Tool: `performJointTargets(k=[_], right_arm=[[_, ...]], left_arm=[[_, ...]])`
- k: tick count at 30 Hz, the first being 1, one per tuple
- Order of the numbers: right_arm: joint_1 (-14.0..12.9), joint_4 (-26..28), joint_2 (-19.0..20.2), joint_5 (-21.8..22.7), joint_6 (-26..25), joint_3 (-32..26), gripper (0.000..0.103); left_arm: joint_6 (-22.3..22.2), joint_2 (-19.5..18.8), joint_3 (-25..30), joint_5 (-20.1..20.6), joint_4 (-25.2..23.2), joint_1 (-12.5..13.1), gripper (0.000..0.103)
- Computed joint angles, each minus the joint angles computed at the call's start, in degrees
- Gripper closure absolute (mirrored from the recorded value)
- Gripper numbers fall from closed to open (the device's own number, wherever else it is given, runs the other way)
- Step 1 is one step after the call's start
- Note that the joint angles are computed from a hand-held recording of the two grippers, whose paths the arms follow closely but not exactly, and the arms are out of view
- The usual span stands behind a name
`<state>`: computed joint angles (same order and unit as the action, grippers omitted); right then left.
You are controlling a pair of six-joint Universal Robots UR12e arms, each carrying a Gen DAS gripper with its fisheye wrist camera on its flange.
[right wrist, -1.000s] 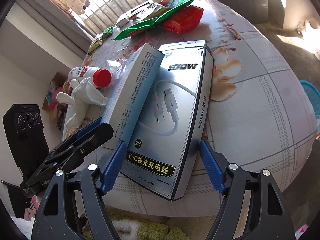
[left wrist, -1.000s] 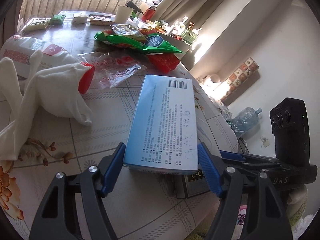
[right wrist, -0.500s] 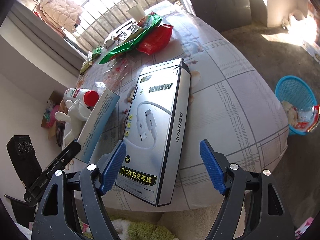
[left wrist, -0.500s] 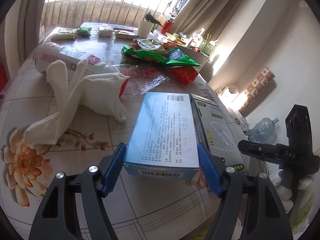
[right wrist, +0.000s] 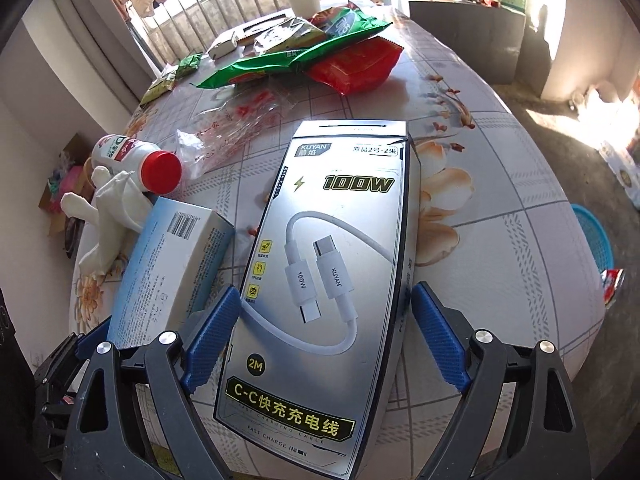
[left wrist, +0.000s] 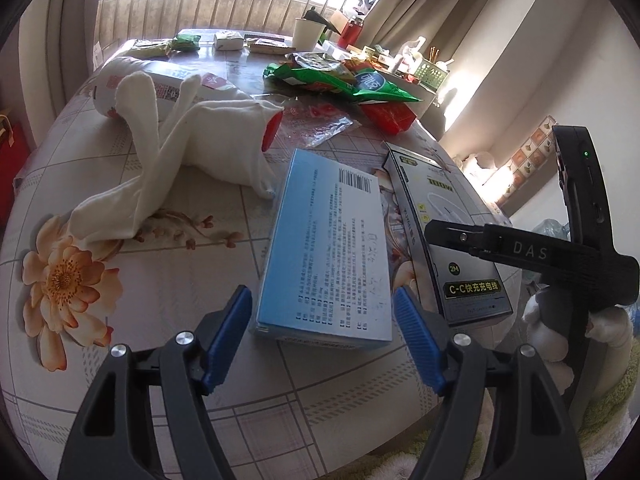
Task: Collect trash
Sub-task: 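Close the left tool on the light blue box while the right grasps the white cable box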
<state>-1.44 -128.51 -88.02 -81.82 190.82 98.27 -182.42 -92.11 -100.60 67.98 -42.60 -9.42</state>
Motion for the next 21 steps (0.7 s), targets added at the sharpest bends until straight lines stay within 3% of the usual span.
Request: performJointTargets(k=[6, 11, 14, 21], right_arm=[[0.44, 1.70, 1.15, -0.30, 0.49, -1.33, 0.011], [1.61, 1.03, 1.56, -3.55, -2.19, -1.22, 0.011], [0.85, 1.11, 0.58, -2.86, -4.27, -0.33, 0.013], [-2.00, 2.51, -2.89, -2.40, -10.04, 2.64, 0.013]], left_arm=[[-0.30, 0.10, -0.28, 0.50, -0.62, 0.14, 0.031], [-0.85, 0.44, -0.68, 0.05, -0.73, 0.41, 0.031], [-0.61, 0.79, -0.69, -0.89, -1.07, 0.80, 0.031], [0.20, 0.66, 0.14, -2.71, 0.99, 1.53, 0.018]])
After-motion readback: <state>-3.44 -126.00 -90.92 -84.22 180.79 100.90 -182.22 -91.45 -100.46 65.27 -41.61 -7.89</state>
